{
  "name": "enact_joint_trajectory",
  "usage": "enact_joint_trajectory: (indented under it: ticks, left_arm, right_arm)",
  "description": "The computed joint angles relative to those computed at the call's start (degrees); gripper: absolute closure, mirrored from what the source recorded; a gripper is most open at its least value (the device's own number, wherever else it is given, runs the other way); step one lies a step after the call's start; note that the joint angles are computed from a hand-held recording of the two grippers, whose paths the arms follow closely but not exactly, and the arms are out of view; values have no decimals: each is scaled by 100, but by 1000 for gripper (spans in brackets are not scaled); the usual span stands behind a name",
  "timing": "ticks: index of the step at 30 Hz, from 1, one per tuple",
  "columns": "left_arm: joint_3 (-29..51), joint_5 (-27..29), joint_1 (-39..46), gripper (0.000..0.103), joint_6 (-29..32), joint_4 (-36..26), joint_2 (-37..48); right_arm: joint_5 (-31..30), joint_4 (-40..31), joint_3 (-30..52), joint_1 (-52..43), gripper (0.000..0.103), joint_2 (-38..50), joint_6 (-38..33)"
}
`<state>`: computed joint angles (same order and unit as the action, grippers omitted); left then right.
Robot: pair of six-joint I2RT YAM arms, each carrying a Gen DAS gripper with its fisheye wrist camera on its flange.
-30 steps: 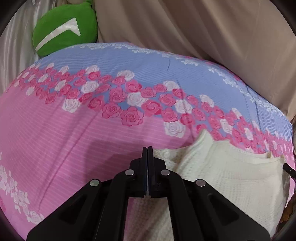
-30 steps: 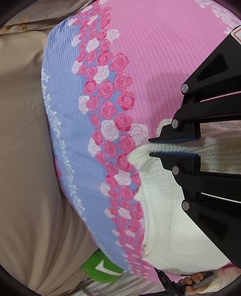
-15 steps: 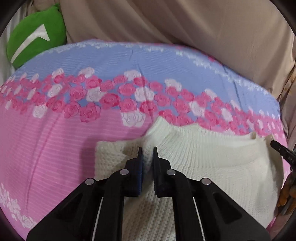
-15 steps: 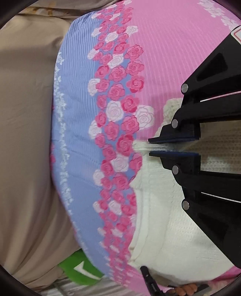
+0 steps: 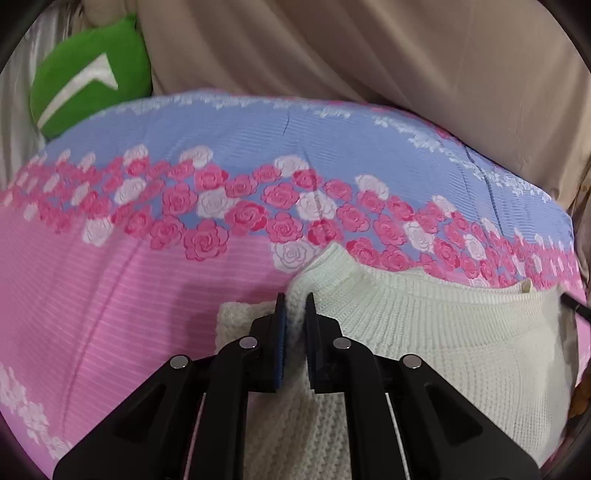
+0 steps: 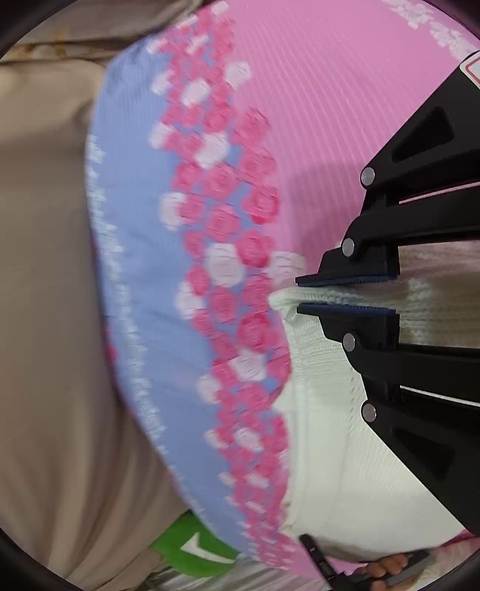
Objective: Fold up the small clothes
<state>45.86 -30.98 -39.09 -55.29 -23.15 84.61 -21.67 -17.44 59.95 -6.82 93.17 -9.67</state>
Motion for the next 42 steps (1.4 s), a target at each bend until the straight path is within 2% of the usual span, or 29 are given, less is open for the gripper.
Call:
enact_joint_trajectory:
  ticks: [2,3,4,5,6,7,10,12,15,17,18,20,24,26,28,31,32,34,35,36,38,40,42]
  left_arm:
    - [108,-510,-429,88,-260,-401,-343]
    - [232,-832,-678,84,-481,-726,-464]
    - [397,-1199,-949,70,-775,-1124,-538]
    - [609,-1675,-1315,52,-1233,-1627,-586]
    - [736,-1957,-1583,46,-1513,-1904,-621]
    - [826,-2128,-1921,45,-1632,-2002,-675]
    - [981,-1821,-2470,45,-1187,-1662,-519]
    - [961,-1244,-2692,45,-1020,-1278,-235]
    - [777,-502,-2916,47,-1213,-882,251]
    - [715,-440,-3061,48,-1584,-1003,589]
    - [599,-436,-3117,48,-1767,-1038,605]
    - [261,-548,-3277,50,-2122,-1077,381]
    - [-65,-675,-3484,51,-2969,-1806,-21]
    - [-444,-665,-3600,56,-3162,-1751,-384]
    - [-454,-718,-3780,60,-3445,-2010,-433]
    - [-475,-739,-4015,61,-3904,-2352,-512]
    - [-513,-747,-4091,63,-4048,-2419,-554]
    - [-619,-740,-4145,63,-4260,-2444,-689]
    - [-592,-737,-4144,64,-4339,-2476,-700]
    - [-522,-740,-4146,64,-4397,-2538,-683]
    - [-225,-808,-4188,64,-4491,-2702,-527]
    - [69,-943,-4230,64,-4205,-2535,-361]
    - [270,-932,-4180,63,-3684,-2040,-159]
  right_arm:
    - [-94,90,-429,-65,85,-797,-11]
    - [-303,-4,-651,-78,85,-1238,-107]
    - [-456,-130,-799,-29,84,-1522,-197]
    - [-689,-369,-1000,99,81,-1857,-360]
    - [-761,-558,-1114,345,79,-2047,-410]
    - [-879,-786,-1348,649,79,-2287,-531]
    - [-942,-1047,-2041,1704,79,-2658,-585]
    - [-726,-876,-2490,2368,79,-2838,-412]
    - [-479,-575,-2991,2895,79,-2862,-216]
    - [-348,-429,-3234,2847,85,-2961,-205]
    - [-450,-507,-3264,2661,89,-3008,-309]
    - [-703,-749,-3346,2122,89,-3219,-504]
    - [-1225,-1258,-3371,456,90,-3284,-1259]
    - [-1450,-1444,-3278,-475,90,-3047,-1750]
    - [-1555,-1563,-3157,-1371,91,-2725,-2250]
    - [-1698,-1747,-2945,-2498,96,-2234,-2920]
    - [-1810,-1911,-2774,-2889,101,-1970,-3132]
    - [-1957,-2151,-2604,-3283,103,-1807,-3365]
    - [-1952,-2179,-2644,-3304,102,-2006,-3296]
    - [-1943,-2239,-2724,-3243,93,-2302,-3237]
    - [-1954,-2361,-2898,-2730,87,-2944,-3010]
    - [-1988,-2595,-3102,-1731,87,-3662,-2652]
    - [-1768,-2397,-3395,-428,87,-4300,-1884]
